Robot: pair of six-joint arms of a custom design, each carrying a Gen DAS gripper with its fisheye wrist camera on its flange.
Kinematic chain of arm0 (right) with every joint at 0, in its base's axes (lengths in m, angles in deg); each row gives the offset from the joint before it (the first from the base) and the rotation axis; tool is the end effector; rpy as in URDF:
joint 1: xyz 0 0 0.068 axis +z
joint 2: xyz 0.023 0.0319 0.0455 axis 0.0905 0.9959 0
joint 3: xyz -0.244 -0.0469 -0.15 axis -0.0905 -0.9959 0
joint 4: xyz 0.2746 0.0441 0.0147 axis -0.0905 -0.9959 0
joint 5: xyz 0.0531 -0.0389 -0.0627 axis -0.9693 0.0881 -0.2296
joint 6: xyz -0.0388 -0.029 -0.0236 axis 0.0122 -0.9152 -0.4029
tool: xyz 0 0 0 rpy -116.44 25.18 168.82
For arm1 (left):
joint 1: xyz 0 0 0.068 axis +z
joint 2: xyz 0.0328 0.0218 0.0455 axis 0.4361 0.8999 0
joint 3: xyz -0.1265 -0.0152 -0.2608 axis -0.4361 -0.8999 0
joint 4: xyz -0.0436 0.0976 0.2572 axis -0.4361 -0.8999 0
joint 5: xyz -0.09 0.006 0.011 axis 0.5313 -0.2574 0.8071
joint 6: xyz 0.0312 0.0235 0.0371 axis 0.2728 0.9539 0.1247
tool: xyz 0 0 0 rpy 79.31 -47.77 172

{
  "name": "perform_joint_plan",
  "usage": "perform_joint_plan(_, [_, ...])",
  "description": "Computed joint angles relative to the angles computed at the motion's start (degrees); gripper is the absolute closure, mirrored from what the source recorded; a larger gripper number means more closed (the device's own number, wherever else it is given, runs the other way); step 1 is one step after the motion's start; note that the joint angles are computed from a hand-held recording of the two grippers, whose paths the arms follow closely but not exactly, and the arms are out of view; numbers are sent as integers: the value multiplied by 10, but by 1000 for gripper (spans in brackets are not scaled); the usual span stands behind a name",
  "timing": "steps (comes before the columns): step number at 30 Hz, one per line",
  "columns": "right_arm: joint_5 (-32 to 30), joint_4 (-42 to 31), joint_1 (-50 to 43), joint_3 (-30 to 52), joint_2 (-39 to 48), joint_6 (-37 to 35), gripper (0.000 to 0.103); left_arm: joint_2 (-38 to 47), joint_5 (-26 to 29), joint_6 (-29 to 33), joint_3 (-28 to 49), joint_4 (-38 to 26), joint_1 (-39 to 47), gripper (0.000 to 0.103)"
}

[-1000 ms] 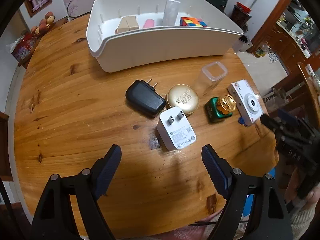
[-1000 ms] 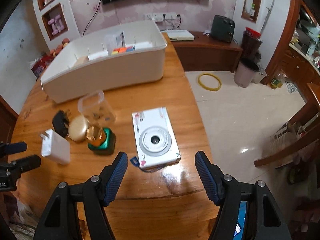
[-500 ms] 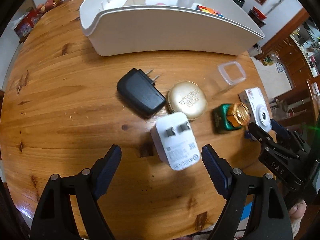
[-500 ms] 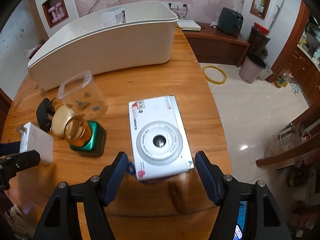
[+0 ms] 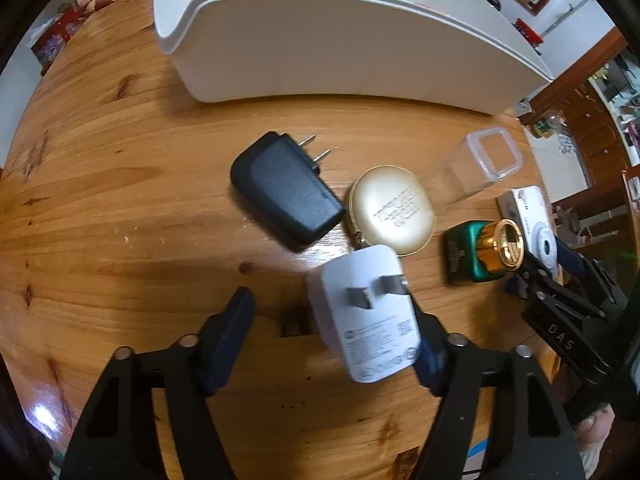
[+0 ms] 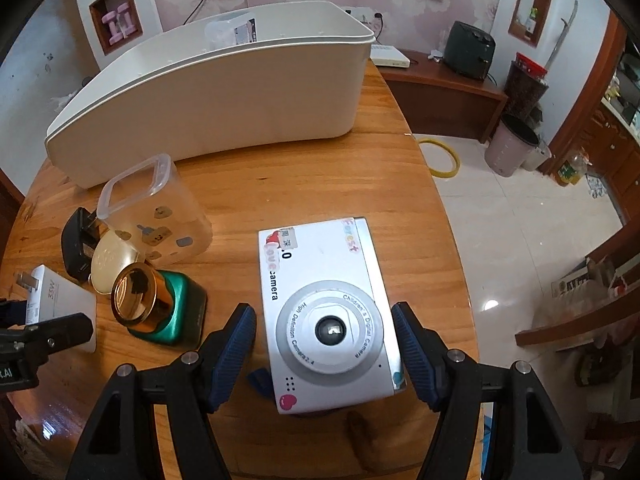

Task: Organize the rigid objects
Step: 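Grasp the white charger with the left tool while the right tool grasps the white photo device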

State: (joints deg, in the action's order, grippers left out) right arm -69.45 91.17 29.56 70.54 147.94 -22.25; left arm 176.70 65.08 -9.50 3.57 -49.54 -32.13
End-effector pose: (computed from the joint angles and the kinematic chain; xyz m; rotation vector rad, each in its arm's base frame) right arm 0.2411 0.1117 0.0101 -0.7914 2.5579 0.1762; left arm 0.1366 -0.2036 0.0279 -0.7433 2.7691 -0.1699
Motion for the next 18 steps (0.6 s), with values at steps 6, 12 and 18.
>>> perform_joint_plan(6, [-11,19,-2,-19,-9,-12,46,-4,-14,4,8,-35,-16,70])
perform_joint_plan(12, [-4,16,10,-31,-18,-5,46,-9,-10,1,2,-31,-20,70])
perform_joint_plan(18, [-25,3,19,-61,-47,10,46,-17,-8,-17,-6,-29,-34,70])
